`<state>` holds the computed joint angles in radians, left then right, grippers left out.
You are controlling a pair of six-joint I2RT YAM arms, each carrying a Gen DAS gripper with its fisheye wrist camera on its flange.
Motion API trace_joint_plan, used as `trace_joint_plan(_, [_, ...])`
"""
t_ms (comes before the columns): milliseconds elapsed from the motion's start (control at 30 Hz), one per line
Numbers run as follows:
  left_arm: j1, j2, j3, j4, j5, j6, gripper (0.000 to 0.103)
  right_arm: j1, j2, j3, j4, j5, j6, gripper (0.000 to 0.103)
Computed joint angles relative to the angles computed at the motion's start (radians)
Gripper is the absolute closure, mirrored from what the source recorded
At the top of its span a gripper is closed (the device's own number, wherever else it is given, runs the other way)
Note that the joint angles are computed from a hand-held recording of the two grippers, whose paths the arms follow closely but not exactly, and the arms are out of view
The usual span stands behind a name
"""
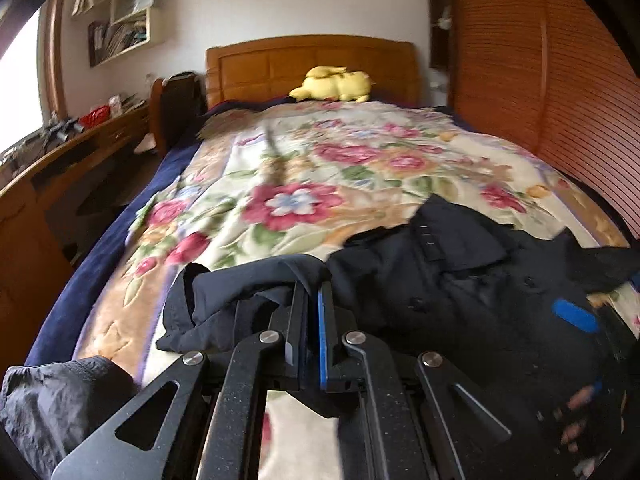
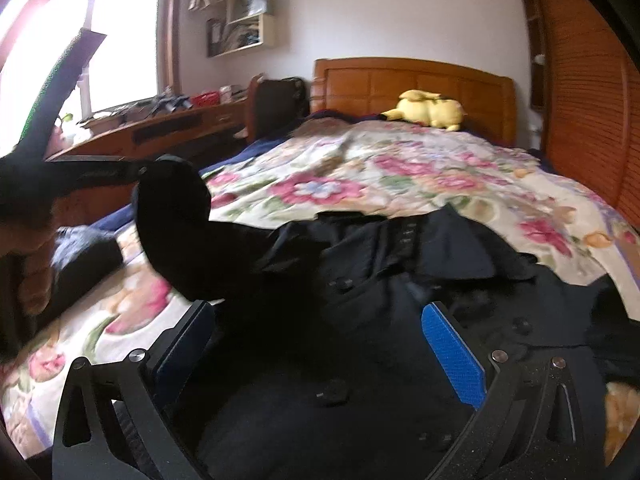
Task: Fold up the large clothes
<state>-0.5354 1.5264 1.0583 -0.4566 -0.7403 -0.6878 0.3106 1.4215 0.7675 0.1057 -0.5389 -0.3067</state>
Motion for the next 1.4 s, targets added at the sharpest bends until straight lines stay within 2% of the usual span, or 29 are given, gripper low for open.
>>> trace_joint_plan(133, [-0.072,-0.007,-0.022,0.0,-0.012,-0.071,0.098,-0.02,0.007,0.005,0.008,-0.01,0.028,0.0])
trace_joint_plan(200, [-0.099,-0.005,-0.034,-0.015,-0.022,-0.105,0.092,-0.024,0.018,0.007,0.015,-0.015,0.038,0.0])
trace_joint_plan(300, [-0.137,-0.02,-0.068,-0.023,-0.031,-0.155,0.068,-0.017,0.019,0.004,0.017,-0.013,0.036,0.0])
trace_joint_plan(400, [-0.189,-0.055,-0.11,-0.051,-0.085,-0.216,0.058,-0.015,0.018,0.005,0.011,-0.014,0.027,0.0])
trace_joint_plan(533, [-0.268,-0.08,-0.123,-0.149,-0.166,-0.315,0.028,-0.017,0.023,0.018,-0.006,-0.019,0.017,0.0])
trace_joint_plan(600, [-0.299,-0.1,-0.137,-0.189,-0.196,-0.365,0.024,-0.025,0.018,0.02,-0.014,-0.026,0.008,0.0])
trace_joint_plan(733, [-0.385,-0.095,-0.13,-0.374,-0.282,-0.573,0.022,-0.028,0.01,0.021,-0.022,-0.037,0.006,0.0])
trace_joint_plan(933, [-0.493,-0.123,-0.241,-0.441,-0.302,-0.843,0.022,-0.024,-0.05,-0.009,-0.045,-0.071,-0.016,0.0])
trace_joint_plan(1033, [-0.531,-0.11,-0.278,-0.452,-0.292,-0.923,0.022,-0.014,-0.104,-0.031,-0.073,-0.065,-0.041,0.0])
trace_joint_plan(1133, [-0.551,-0.103,-0.288,-0.473,-0.301,-0.957,0.022,-0.002,-0.129,-0.023,-0.12,-0.087,-0.091,0.0])
trace_joint_plan(1300, [-0.604,-0.069,-0.294,-0.567,-0.322,-1.078,0.022,0.097,-0.091,0.105,-0.244,-0.025,-0.124,0.005])
trace_joint_plan(1400, [-0.615,-0.091,-0.322,-0.574,-0.319,-1.103,0.022,0.191,-0.043,0.208,-0.305,0.04,-0.13,0.009])
